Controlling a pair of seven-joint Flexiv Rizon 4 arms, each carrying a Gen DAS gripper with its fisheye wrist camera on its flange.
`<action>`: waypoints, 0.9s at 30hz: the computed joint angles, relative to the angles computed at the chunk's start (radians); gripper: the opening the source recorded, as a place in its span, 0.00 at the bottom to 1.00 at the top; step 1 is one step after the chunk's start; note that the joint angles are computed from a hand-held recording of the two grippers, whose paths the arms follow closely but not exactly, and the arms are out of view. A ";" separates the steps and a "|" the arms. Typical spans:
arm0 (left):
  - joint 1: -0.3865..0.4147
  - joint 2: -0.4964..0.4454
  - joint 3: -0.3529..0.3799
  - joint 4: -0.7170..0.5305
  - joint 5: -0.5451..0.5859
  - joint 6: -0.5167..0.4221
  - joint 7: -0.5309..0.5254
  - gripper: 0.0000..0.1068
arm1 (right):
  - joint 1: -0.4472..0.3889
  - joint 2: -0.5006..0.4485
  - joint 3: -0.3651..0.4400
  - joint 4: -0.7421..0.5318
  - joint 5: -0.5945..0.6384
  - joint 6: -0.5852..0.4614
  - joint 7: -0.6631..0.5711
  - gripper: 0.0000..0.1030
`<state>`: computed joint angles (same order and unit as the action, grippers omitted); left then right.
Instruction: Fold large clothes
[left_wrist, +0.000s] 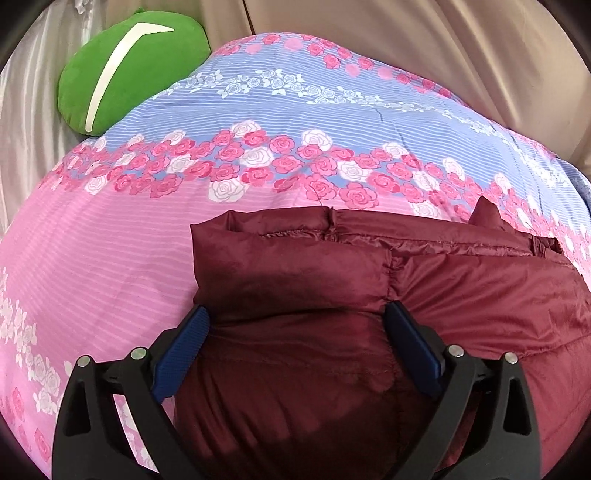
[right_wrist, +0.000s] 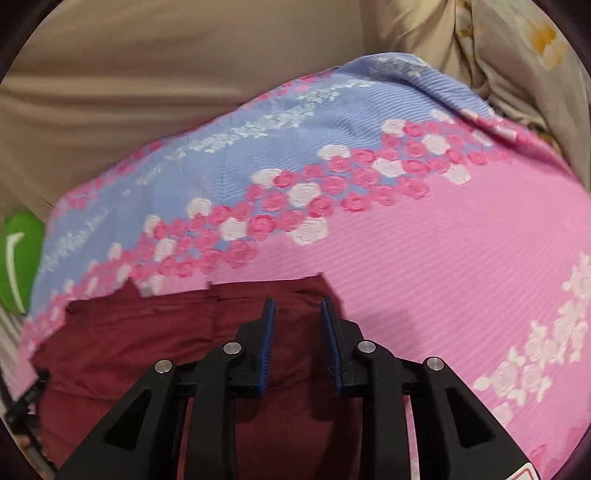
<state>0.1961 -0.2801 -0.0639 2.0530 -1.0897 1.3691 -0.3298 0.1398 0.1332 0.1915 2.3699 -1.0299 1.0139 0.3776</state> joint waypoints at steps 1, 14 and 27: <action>0.002 0.001 -0.002 0.002 -0.008 -0.002 0.003 0.89 | -0.006 0.014 -0.002 0.011 0.004 0.007 0.013 0.33; -0.007 -0.003 0.004 0.002 -0.028 0.000 0.006 0.90 | 0.000 -0.083 -0.028 -0.028 0.100 -0.037 -0.092 0.00; 0.001 -0.009 -0.003 0.005 0.025 0.024 -0.030 0.92 | 0.123 -0.121 0.021 -0.063 0.064 -0.021 -0.103 0.01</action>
